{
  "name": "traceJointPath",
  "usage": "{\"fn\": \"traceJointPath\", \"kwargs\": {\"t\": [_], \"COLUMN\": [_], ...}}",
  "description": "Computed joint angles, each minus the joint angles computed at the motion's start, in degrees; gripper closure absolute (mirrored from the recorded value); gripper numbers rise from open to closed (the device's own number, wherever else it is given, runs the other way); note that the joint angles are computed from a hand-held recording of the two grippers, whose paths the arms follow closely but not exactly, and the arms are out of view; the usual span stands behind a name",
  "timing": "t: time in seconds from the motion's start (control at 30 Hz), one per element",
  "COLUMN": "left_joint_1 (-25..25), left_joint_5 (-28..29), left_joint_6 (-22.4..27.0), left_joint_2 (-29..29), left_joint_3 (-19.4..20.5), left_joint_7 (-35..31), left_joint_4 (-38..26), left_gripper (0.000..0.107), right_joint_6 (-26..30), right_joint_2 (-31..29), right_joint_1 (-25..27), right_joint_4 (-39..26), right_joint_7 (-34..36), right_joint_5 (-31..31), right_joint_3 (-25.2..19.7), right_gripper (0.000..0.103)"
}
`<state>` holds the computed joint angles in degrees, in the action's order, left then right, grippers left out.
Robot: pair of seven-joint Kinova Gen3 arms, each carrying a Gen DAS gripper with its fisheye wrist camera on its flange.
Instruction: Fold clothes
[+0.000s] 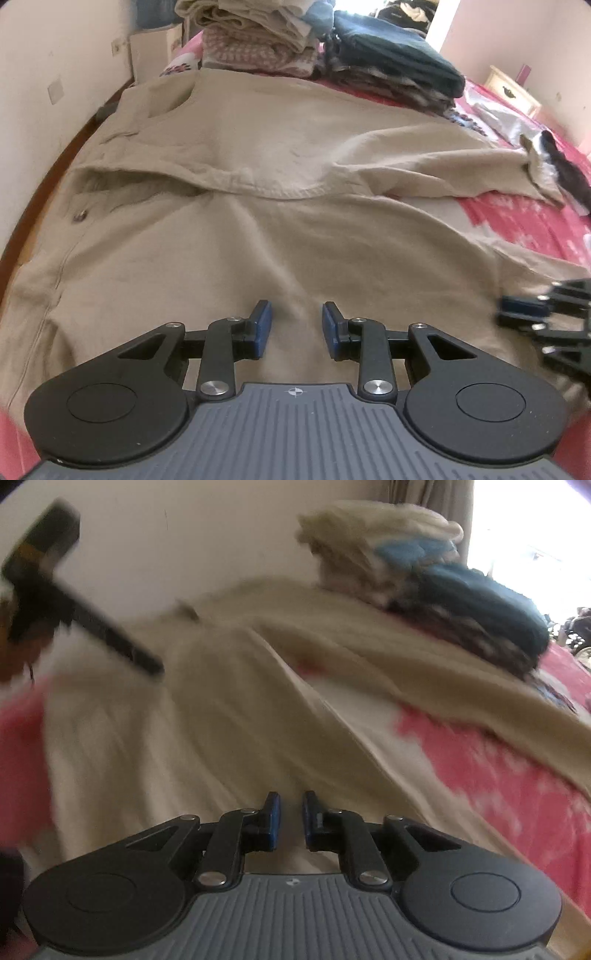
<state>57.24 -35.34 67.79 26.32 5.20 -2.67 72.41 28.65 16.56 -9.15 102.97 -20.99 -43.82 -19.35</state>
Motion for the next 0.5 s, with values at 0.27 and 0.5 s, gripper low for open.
{"fn": "traceJointPath", "kwargs": {"t": [0.27,0.5], "left_joint_1": [-1.06,-3.67], "left_joint_5": [-0.39,1.72], "left_joint_6": [0.61,-6.57], "left_joint_2": [-1.57,0.55], "left_joint_3": [0.79,2.46], "left_joint_7": [-2.98,-14.03], "left_joint_4": [1.07,-1.41], "left_gripper": [0.078,0.074], "right_joint_6": [7.23,4.18], "right_joint_2": [-4.31,-11.21], "right_joint_1": [14.68,10.80], "right_joint_4": [-0.55,3.89], "right_joint_7": [-12.85,-21.11], "right_joint_5": [4.32,10.09], "right_joint_3": [11.63,19.60], "right_gripper": [0.103,0.098]}}
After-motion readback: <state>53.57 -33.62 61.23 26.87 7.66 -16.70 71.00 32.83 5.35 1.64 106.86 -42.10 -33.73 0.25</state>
